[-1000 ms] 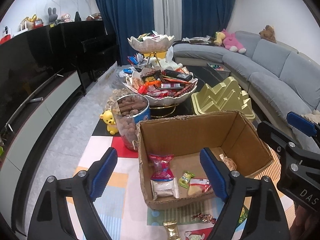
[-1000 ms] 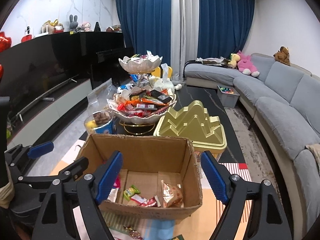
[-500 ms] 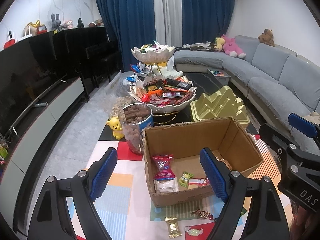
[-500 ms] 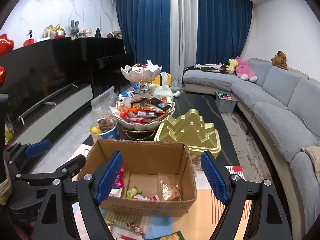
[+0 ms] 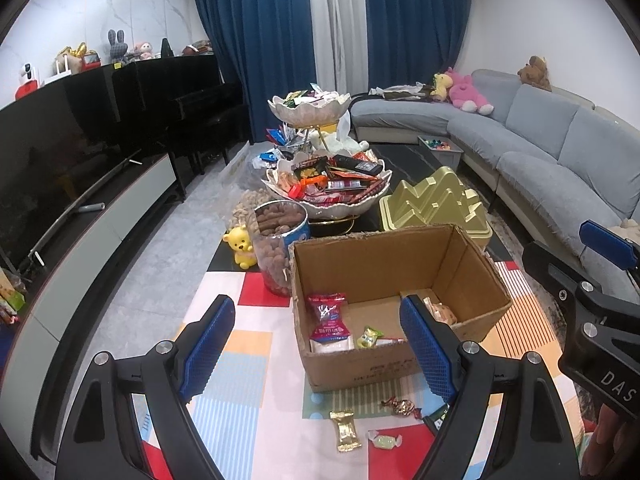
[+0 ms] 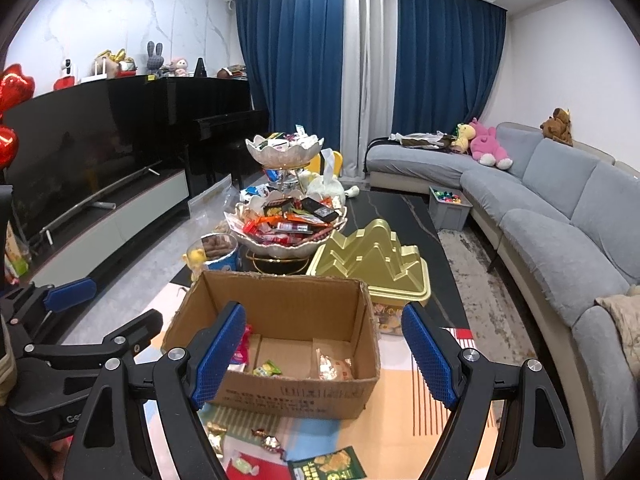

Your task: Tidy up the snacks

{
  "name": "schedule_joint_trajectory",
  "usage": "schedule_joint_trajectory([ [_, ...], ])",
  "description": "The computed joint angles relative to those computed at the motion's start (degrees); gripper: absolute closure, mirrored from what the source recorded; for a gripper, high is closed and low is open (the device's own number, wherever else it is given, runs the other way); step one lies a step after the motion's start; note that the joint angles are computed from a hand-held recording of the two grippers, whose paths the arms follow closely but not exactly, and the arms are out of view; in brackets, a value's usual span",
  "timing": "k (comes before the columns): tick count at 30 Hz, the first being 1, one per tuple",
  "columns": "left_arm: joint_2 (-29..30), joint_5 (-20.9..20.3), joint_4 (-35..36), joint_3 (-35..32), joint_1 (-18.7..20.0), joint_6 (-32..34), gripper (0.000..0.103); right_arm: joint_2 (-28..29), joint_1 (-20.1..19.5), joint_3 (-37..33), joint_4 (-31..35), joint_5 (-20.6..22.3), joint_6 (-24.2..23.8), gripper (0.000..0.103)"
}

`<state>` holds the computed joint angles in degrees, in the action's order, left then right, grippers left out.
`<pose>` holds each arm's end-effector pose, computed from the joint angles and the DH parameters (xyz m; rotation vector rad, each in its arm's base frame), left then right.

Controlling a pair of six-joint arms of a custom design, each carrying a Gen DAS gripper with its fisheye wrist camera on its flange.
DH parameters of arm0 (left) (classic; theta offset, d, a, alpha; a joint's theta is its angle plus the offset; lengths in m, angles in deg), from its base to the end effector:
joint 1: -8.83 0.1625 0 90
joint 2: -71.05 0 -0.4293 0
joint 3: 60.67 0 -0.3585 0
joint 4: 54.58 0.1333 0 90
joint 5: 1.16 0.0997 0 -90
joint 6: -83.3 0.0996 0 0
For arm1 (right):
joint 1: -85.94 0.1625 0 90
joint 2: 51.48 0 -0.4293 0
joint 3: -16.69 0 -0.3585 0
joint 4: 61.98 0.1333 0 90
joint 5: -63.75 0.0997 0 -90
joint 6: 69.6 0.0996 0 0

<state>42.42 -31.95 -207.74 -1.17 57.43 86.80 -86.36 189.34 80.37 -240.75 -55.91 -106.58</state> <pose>-0.3623 -0.7419 0.1944 0.4925 2.1146 -0.9819 0.2651 -0.7502 0.2783 0.6338 -2.1390 1.1263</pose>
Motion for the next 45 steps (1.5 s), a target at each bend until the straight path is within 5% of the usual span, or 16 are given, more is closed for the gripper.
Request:
schedule_joint_trajectory([
  [29, -5.33, 1.65, 4.67, 13.16, -0.16, -10.2, 0.019, -3.87, -1.09, 11.43, -2.16, -0.8, -2.28, 0.022],
  [45, -6.51, -1.61, 8.57, 18.0, 1.61, -11.88, 0.023, -4.32, -2.64, 14.93, 1.51, -0.85, -3.91, 0.022],
])
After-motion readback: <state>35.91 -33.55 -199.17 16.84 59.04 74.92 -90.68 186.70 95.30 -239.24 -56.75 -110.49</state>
